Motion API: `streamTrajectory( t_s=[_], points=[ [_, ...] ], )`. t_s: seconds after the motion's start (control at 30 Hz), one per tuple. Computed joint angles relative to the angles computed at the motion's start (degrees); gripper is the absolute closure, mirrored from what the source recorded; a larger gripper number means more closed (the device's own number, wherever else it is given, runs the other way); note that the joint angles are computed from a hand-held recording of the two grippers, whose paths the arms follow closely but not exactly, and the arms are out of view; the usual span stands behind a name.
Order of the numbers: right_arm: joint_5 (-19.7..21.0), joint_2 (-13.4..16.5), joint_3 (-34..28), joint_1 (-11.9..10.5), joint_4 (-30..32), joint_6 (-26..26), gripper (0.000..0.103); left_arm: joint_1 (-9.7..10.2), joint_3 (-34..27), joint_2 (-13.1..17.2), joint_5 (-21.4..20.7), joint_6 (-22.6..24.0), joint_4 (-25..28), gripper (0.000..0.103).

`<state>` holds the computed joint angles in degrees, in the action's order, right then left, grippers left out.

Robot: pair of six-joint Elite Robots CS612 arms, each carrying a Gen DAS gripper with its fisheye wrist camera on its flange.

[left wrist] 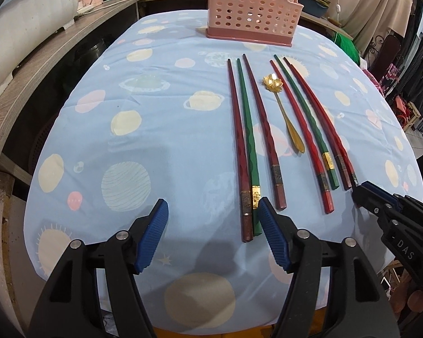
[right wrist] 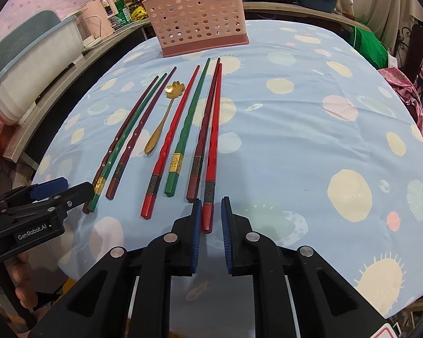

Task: Organize utensils
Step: 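Move both open tools back down to the remaining chopsticks, then grasp another dark red chopstick with left tool while right tool grasps a red chopstick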

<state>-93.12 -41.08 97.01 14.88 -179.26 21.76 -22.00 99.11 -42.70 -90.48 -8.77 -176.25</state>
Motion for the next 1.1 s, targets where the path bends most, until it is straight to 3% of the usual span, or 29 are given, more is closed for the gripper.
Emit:
streamTrajectory(
  t_s=[0.37, 0.73, 0.83, 0.9, 1.1],
  points=[
    [0.0, 0.0, 0.0, 0.0, 0.0, 0.0, 0.09, 0.0, -0.2, 0.3, 1.7, -0.8, 0.1, 0.039],
    [-0.2, 0.0, -0.1, 0.0, 0.1, -0.2, 0.09, -0.56, -0.3, 0.6, 3.1, 0.7, -0.5, 0.044],
    [-0.3, 0.1, -0.3, 0.0, 0.3, -0.4, 0.09, -0.42, -0.4, 0.7, 2.8, 0.5, -1.0, 0.056],
    [-0.3, 0.1, -0.3, 0.0, 0.3, -0.3, 0.09, -0.31, -0.4, 0.7, 2.3, 0.5, -1.2, 0.071],
    [-0.5, 0.1, -0.4, 0.0, 0.4, -0.5, 0.093, 0.15, -0.6, 0.8, 0.5, 0.2, -1.2, 0.094]
  ],
)
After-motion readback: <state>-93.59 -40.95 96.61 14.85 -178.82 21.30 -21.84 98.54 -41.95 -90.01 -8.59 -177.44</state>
